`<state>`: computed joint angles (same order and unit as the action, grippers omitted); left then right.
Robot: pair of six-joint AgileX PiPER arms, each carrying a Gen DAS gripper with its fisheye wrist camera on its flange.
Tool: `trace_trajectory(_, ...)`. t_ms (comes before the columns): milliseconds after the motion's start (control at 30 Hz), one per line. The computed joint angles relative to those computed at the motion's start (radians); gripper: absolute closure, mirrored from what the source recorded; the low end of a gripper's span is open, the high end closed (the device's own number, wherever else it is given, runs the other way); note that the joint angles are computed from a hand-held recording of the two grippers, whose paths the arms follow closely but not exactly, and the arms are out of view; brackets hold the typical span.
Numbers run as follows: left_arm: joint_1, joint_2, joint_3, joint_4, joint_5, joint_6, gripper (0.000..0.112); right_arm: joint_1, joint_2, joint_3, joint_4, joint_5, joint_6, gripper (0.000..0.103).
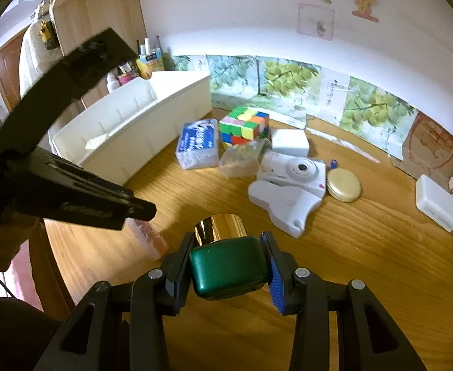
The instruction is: Organize rigid objects
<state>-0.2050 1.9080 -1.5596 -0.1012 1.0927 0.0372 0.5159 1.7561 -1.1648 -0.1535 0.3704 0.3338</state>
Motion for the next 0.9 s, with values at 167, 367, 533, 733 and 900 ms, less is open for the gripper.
trace_trajectory(167,0.048,-0.050,-0.007,-0.046,0.030,0.078,0.111,0.032,0.013,-0.037,-0.045,0.010,0.068,0.061)
trace_trajectory(367,0.067,-0.033,-0.043,-0.033,0.064,0.104,0.111,0.072,0.039,-0.090,-0.121,0.039,0.174,0.061)
trace_trajectory(533,0.077,-0.035,-0.039,-0.002,0.077,0.107,0.109,0.092,0.038,-0.095,-0.147,0.041,0.234,0.061)
trace_trajectory(733,0.073,-0.046,-0.021,0.022,0.066,0.097,0.093,0.105,0.022,-0.071,-0.191,0.047,0.291,0.061)
trace_trajectory(900,0.047,-0.035,-0.015,0.069,0.065,0.053,0.068,0.099,-0.006,-0.033,-0.212,0.039,0.318,0.061)
